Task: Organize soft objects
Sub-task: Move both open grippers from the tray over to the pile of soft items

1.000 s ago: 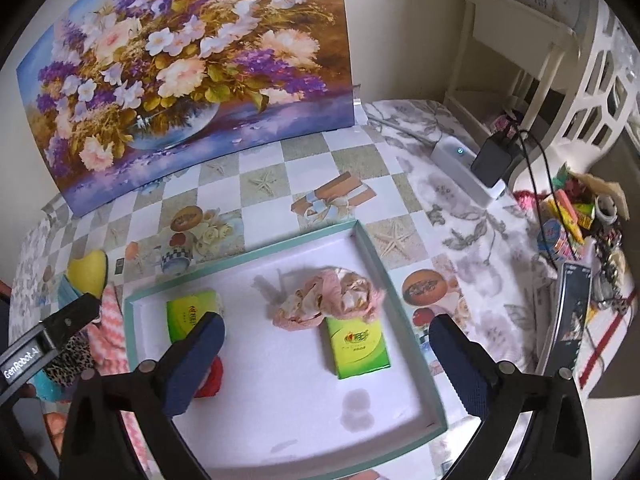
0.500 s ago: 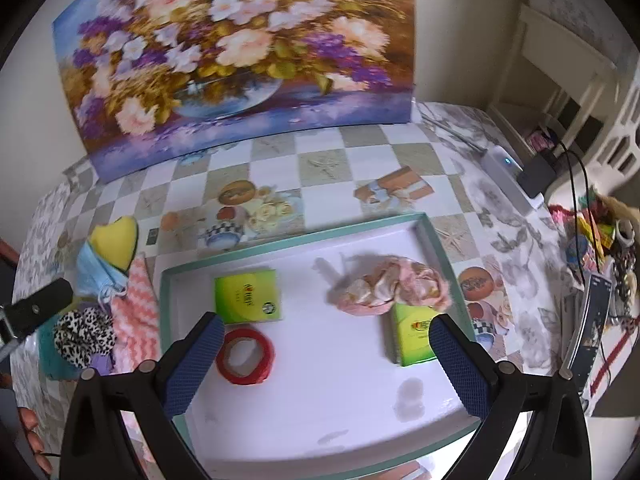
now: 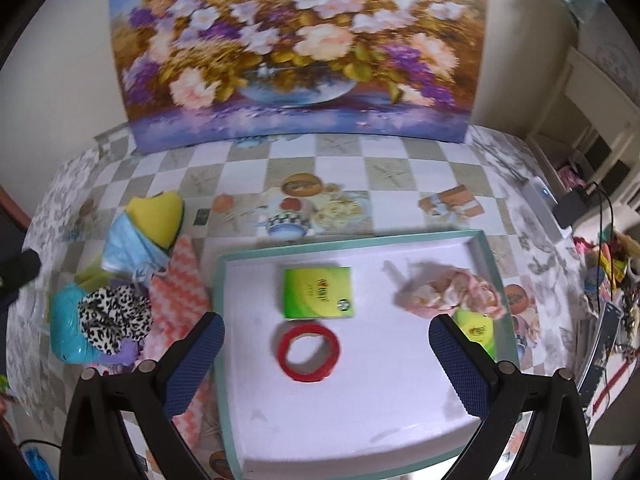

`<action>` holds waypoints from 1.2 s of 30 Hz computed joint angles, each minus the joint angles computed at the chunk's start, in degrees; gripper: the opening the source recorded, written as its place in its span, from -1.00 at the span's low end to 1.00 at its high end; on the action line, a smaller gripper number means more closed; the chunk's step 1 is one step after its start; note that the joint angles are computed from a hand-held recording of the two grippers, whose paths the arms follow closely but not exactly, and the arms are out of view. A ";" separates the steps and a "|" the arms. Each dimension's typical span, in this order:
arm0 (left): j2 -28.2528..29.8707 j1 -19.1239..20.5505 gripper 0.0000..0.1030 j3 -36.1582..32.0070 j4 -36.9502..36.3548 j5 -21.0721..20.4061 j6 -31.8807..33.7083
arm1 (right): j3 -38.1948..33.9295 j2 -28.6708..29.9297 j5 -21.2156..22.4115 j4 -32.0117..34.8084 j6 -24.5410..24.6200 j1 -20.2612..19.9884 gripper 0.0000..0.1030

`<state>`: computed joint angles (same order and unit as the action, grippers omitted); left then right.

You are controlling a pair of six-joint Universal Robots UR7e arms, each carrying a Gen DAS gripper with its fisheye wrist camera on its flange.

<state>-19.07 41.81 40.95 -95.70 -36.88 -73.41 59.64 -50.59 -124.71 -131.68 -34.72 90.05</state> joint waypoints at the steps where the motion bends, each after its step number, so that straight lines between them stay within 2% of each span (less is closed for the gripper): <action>1: -0.65 -0.02 0.94 0.82 0.24 0.27 -0.54 | 0.42 0.00 0.05 0.01 -0.14 0.21 1.00; 6: -5.66 0.14 0.94 8.46 -2.42 0.55 -3.15 | 2.09 -0.36 1.43 0.69 -0.67 1.03 1.00; 9: -8.06 0.23 0.94 11.59 -1.52 1.41 -6.38 | 2.97 -0.72 3.03 1.31 -0.92 1.42 1.00; 16: -11.59 1.00 0.94 16.67 -1.47 1.29 -10.62 | 4.68 -1.29 8.93 3.15 -0.04 1.87 1.00; 19: -12.07 1.58 0.94 18.11 -2.31 0.04 -11.23 | 6.42 -1.27 9.08 2.30 -0.85 2.37 1.00; 23: -12.73 2.02 0.94 20.28 -5.00 -0.65 -11.97 | 7.75 -1.19 10.36 4.46 -1.58 2.75 1.00; 25: -12.89 2.21 0.94 20.85 -5.59 -1.00 -12.30 | 9.24 -1.47 11.14 3.43 -2.96 3.06 1.00; 28: -12.73 2.80 0.94 20.95 -5.14 -2.28 -12.91 | 11.69 -1.54 10.29 0.48 -6.04 3.73 1.00; 31: -12.47 3.26 0.94 20.84 -4.69 -3.36 -13.10 | 12.84 -1.33 9.72 -0.48 -7.12 3.96 1.00; 34: -12.05 3.57 0.94 20.33 -3.97 -4.04 -12.96 | 13.49 -1.20 9.87 -0.28 -7.56 3.90 0.82; 36: -12.05 3.72 0.94 20.53 -4.55 -4.45 -12.65 | 14.00 -1.11 9.99 -0.46 -8.04 3.91 0.61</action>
<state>-31.12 45.53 61.48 -100.25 -41.33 -86.06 73.64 -51.71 -114.71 -132.15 -42.76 93.95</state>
